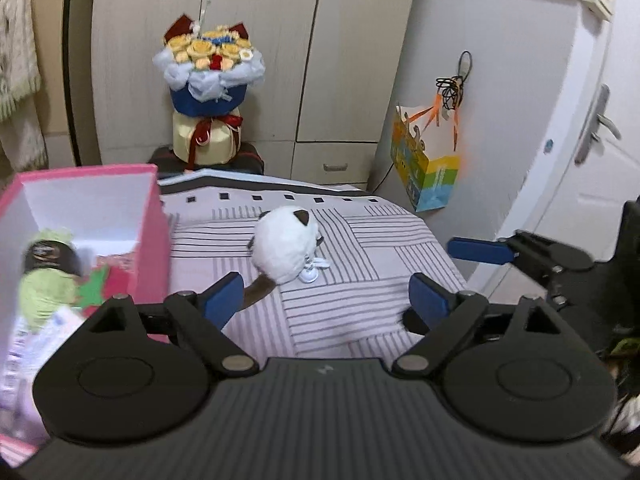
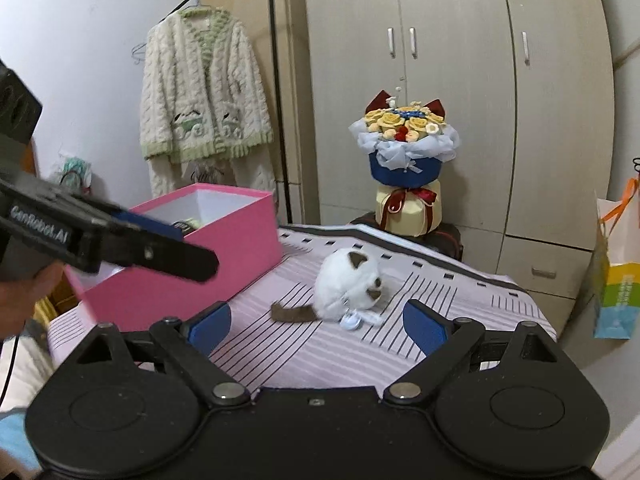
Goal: Organize soft objects
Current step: 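Move the left tool to the white cat plush and close on it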
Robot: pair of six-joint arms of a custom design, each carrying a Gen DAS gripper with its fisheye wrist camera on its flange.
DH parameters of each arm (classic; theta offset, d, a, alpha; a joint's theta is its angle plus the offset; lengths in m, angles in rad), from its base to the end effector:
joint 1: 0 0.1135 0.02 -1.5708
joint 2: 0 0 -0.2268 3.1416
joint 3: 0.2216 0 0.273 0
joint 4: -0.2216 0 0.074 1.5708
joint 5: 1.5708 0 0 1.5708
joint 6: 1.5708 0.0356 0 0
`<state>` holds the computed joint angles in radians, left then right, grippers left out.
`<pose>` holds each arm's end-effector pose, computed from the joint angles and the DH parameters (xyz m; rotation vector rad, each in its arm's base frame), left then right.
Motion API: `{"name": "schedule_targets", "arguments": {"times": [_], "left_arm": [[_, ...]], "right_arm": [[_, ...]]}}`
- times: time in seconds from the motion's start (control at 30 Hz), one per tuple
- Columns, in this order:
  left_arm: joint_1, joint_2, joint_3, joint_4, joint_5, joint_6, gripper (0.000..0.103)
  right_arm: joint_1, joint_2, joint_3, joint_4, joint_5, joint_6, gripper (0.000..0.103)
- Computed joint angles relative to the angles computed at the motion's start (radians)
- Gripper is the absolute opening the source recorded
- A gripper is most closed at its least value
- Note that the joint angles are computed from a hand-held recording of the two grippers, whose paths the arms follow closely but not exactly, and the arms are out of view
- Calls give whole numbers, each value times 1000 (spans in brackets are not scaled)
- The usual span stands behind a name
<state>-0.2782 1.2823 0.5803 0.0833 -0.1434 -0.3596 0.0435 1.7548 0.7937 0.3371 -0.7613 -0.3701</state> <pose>0.2769 -0.0738 0.1414 -0.1700 2.1829 -0.2045 0.3428 0.0395 0.0942 -0.8215 1.8954 0.6305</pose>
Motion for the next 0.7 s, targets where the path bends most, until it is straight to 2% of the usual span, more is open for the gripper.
{"name": "schedule_targets", "arguments": {"times": [0.1,0.2,0.27,0.4,0.43,0.7], "left_arm": [[-1,171,94,86,-56,-89,89],[11,350,216,151,-90,-129,88],[19,444,301,138,-105,-137,86],[61,605,460,88,-46,-178,83],[69,638,489,83,-39,-189,79],[101,760,596,58,-8,-239,69]], "right_arm": [[28,149,137,7,22,44,95],[60,283,293,-60,28,36,95],[77,369,406,-130,26,16,95],[104,494,572,-222,-3,-21,95],[114,523,613,-248,-3,-36,95],[156,698,864,-379,41,18,95]]}}
